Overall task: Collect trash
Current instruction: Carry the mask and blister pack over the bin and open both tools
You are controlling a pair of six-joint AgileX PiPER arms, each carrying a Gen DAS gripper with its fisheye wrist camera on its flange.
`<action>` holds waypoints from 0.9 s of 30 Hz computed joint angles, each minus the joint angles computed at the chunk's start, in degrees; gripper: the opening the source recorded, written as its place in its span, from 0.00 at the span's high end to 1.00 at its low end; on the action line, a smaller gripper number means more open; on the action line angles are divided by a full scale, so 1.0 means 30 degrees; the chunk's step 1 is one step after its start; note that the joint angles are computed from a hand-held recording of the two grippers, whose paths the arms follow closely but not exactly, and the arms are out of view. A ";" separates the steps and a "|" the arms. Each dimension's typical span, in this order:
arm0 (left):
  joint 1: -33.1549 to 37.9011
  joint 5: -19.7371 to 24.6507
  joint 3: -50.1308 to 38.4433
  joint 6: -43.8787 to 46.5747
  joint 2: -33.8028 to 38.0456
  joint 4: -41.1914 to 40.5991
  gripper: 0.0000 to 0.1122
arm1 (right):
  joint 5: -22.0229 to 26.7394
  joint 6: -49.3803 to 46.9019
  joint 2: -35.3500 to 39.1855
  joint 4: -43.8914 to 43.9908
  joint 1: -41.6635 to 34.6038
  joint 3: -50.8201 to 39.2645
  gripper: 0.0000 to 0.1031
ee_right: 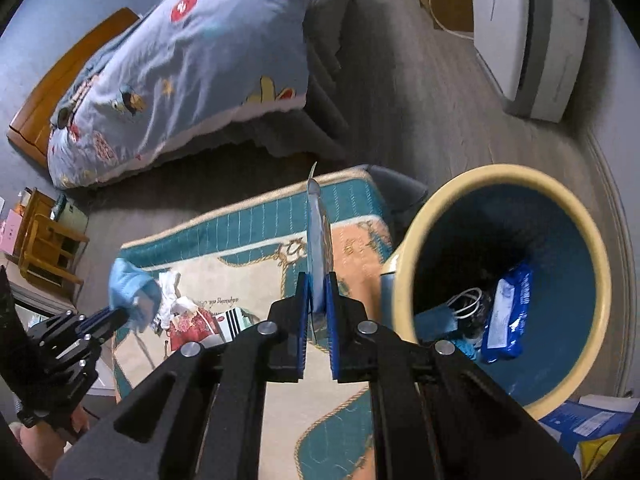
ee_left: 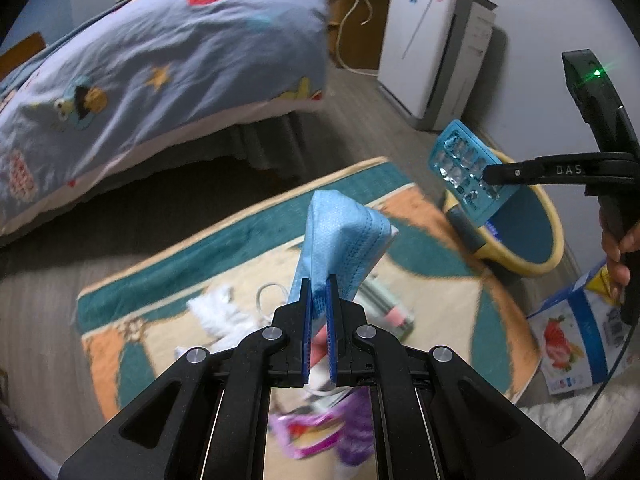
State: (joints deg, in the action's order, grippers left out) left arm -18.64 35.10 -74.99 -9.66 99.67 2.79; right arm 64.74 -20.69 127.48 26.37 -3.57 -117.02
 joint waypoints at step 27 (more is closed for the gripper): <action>-0.5836 -0.0137 -1.0385 -0.0716 0.7816 -0.1415 0.94 | 0.1008 0.0205 0.2286 -0.1305 -0.5714 -0.2139 0.92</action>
